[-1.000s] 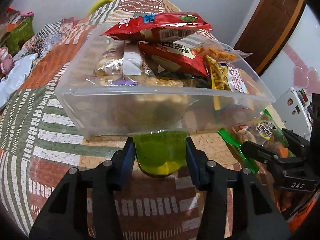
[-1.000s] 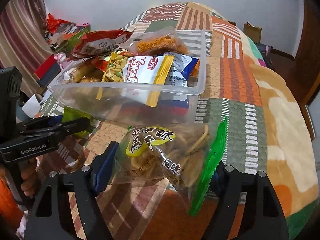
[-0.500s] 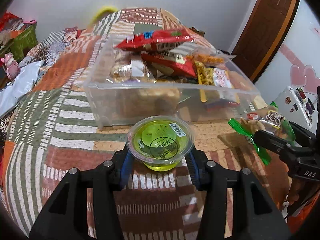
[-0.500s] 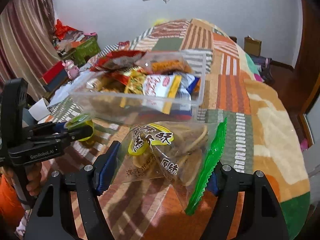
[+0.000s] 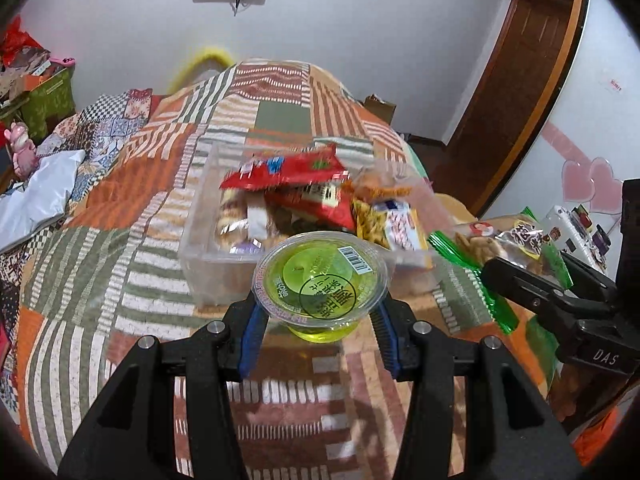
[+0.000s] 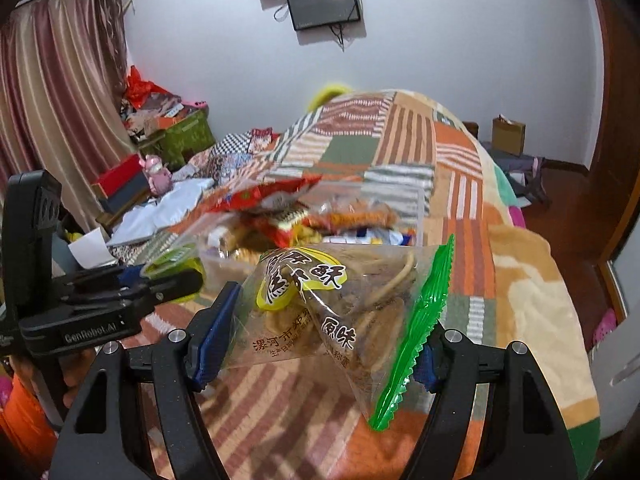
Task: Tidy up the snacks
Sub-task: 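Place the jelly cup into the box with the left gripper while the right drops the cracker bag in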
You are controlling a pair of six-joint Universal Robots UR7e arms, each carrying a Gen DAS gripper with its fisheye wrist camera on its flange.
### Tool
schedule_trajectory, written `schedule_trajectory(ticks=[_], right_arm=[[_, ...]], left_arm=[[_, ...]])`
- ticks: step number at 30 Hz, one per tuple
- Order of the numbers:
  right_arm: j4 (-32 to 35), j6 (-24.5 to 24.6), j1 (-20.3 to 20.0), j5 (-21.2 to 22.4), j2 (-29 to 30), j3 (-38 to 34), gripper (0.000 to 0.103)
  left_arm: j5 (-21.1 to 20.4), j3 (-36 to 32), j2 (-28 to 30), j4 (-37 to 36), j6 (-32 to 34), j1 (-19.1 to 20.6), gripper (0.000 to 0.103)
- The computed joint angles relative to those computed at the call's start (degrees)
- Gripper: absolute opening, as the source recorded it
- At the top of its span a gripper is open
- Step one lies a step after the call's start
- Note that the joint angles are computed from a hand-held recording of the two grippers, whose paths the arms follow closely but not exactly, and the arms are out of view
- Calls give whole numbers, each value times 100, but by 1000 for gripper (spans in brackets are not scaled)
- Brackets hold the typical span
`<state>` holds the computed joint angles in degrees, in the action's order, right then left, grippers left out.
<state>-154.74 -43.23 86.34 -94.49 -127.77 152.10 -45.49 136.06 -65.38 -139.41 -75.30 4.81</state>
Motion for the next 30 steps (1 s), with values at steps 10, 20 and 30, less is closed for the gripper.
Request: schedule_trajectory(ticks=[10, 20, 30], right_arm=[[-981, 197, 146, -88, 1092, -158, 71], [-1615, 164, 126, -319, 1930, -245, 71], [-1555, 147, 22, -352, 2006, -253, 74]], left_arm=[[244, -328, 348, -334, 721, 502, 48], [359, -554, 768, -676, 1327, 878, 48], [369, -549, 914, -736, 1399, 955, 48]])
